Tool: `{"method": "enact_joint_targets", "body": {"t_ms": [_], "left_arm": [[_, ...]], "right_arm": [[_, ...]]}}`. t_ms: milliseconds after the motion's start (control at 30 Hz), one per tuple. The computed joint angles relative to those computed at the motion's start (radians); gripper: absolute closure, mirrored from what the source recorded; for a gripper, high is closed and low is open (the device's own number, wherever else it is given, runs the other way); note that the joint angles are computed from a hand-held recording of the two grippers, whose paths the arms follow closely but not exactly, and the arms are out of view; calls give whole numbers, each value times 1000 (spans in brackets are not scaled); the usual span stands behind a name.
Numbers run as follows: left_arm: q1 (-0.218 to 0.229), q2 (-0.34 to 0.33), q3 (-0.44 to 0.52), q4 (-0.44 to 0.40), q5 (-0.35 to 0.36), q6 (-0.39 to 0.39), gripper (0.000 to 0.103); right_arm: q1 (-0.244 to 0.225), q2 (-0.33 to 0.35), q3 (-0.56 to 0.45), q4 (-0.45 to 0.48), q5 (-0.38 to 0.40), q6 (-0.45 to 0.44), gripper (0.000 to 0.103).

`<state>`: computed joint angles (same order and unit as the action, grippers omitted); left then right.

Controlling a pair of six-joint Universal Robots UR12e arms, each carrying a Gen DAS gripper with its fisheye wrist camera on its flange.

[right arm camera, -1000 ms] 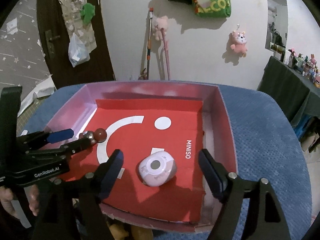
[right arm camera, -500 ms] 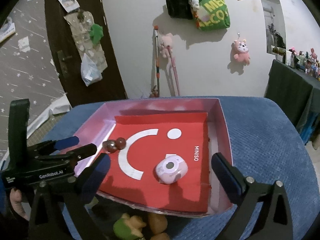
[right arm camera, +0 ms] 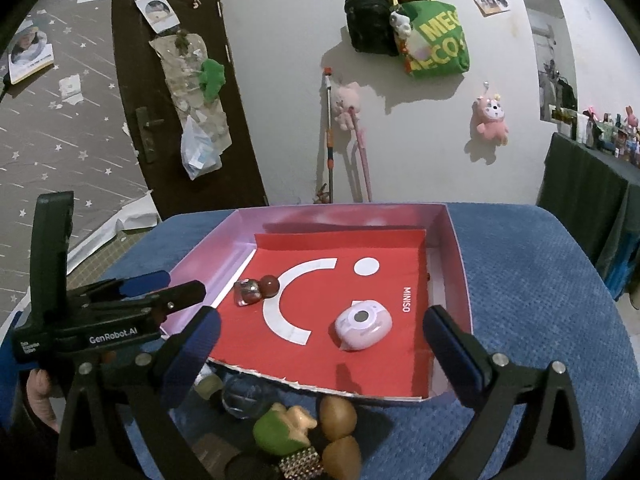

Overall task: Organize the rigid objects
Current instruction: 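Withdraw both grippers from the box back toward the remaining pile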

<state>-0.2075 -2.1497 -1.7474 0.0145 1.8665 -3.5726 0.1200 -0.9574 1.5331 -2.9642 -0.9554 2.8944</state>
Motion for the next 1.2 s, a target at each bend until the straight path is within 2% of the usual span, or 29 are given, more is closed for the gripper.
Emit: {"method": "enact_joint_targets", "body": {"t_ms": [200,300,367,567,733,900,1033,1100,1200], "left_arm": [[-9,9,-17,24,9,8,30],[-9,9,-26,59,-5,5,30],[-11,12,-28,54,-11,22,30],[-20,30,-36,2,20,117,30],[-23,44,-61,21,39,114,30],[-32,40,-82,86,57,78,30],[-42,25,-100,152,67,45,30],[-46,21,-103,158,61,38,30],[-51,20,-99,144,48,53,30]], "right_arm": [[-2,-15,16,2,4,5,0],[4,-25,19,20,-24,-13,0],[6,-31,28,9,-38,-9,0],[2,-31,65,-84,-30,60,0],[-1,-21,68,-81,-14,108,0],[1,-27,53,-30,-14,71,0],[6,-37,47,20,-26,-2,0],[10,-44,50,40,-40,-51,0],[8,-51,62,43,-40,-64,0]]}}
